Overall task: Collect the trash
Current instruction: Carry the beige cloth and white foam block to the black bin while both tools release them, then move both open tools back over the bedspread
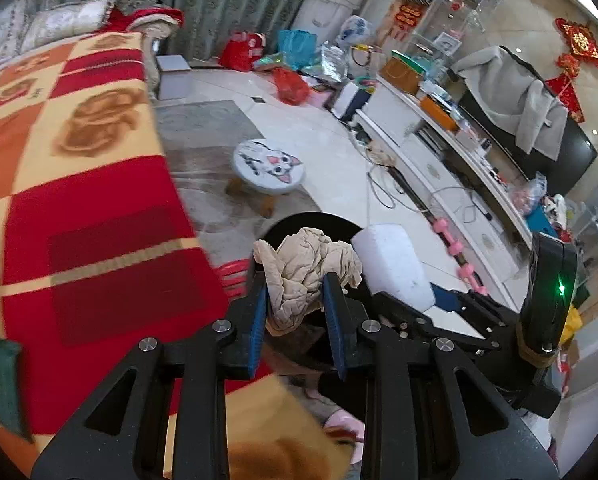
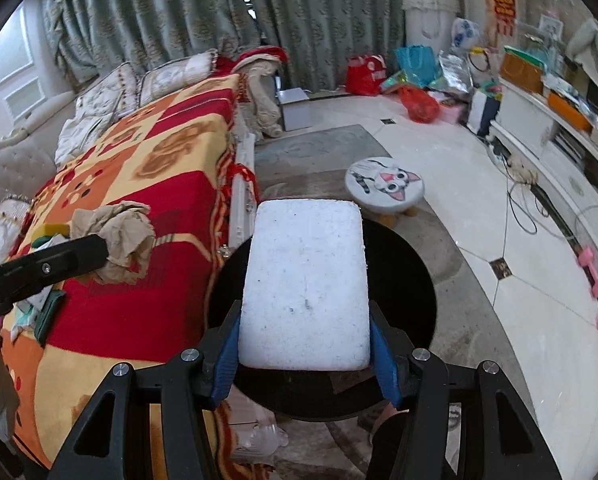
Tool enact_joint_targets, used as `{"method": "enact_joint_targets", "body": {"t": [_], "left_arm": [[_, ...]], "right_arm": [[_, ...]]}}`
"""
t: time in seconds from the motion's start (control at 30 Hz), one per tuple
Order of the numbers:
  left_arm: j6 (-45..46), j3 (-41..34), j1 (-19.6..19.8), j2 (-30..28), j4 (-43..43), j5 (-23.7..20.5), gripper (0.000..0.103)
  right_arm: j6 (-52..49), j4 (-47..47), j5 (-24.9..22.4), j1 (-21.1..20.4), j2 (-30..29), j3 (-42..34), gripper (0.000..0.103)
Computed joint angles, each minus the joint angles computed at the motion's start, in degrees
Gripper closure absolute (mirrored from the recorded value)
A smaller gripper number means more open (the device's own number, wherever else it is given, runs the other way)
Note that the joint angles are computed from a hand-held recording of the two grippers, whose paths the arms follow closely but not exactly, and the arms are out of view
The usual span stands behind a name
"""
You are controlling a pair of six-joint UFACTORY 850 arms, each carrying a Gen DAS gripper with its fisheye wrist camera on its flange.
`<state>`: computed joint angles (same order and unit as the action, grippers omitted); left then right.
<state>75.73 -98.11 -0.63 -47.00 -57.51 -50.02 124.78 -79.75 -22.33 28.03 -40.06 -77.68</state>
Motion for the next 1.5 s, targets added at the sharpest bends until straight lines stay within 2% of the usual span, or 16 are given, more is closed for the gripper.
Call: {"method": "enact_joint_targets", "body": {"t": [0.03, 0.1, 0.13, 0.17, 0.2, 0.4, 0.7, 0.87, 1.07, 1.33, 1.5], "left_arm": [[-0.1, -0.4, -0.3, -0.4, -0.3, -0.8, 0.076], [0.2, -0.7, -0.8, -1.0, -1.2, -1.6, 0.069], [0.4, -0.9, -0.9, -1.2, -1.7, -1.9, 0.059], [0.3, -1.3, -1.0, -1.6, -2.0, -2.5, 0.052], [-0.1, -2.0, -0.9, -2.1, -2.0, -3.3, 0.050], [0.1, -0.8, -0.5, -1.2, -1.0, -1.0, 0.050], [4.7, 3.6, 2.2, 2.0, -3.3, 6.8, 0.050], [8.1, 5.6, 4.2, 3.5, -5.6, 9.6, 0.050], [10.4, 6.6, 7.1, 4.3, -7.1, 12.8, 0.050], [6.3, 3.8, 11.0, 2.6, -4.1, 15.9, 0.050], [4.6, 2.3, 13.8, 1.6, -3.1, 17.2, 0.050]], "right_arm": [[1.6, -1.0, 0.3, -0.3, 0.2, 0.5, 0.047], [3.4, -2.1, 0.4, -0.5, 0.5, 1.2, 0.036], [4.4, -2.8, 0.4, -0.6, 0.7, 1.7, 0.025], [5.7, -3.9, 0.4, -0.7, 0.9, 2.0, 0.022], [7.2, -5.2, 0.3, -0.7, 1.1, 2.5, 0.022], [9.2, -6.9, 0.4, -0.5, 1.1, 2.7, 0.022], [2.7, -3.1, -3.8, 2.2, -0.9, -2.0, 0.022], [-1.5, -1.2, -4.6, 3.5, -2.6, -5.8, 0.022], [-10.8, 4.9, -2.8, 4.8, -6.6, -12.9, 0.022], [-28.0, 16.3, -1.4, 6.6, -13.6, -25.1, 0.022], [-40.4, 26.7, 1.2, 7.2, -18.2, -32.9, 0.022]]}}
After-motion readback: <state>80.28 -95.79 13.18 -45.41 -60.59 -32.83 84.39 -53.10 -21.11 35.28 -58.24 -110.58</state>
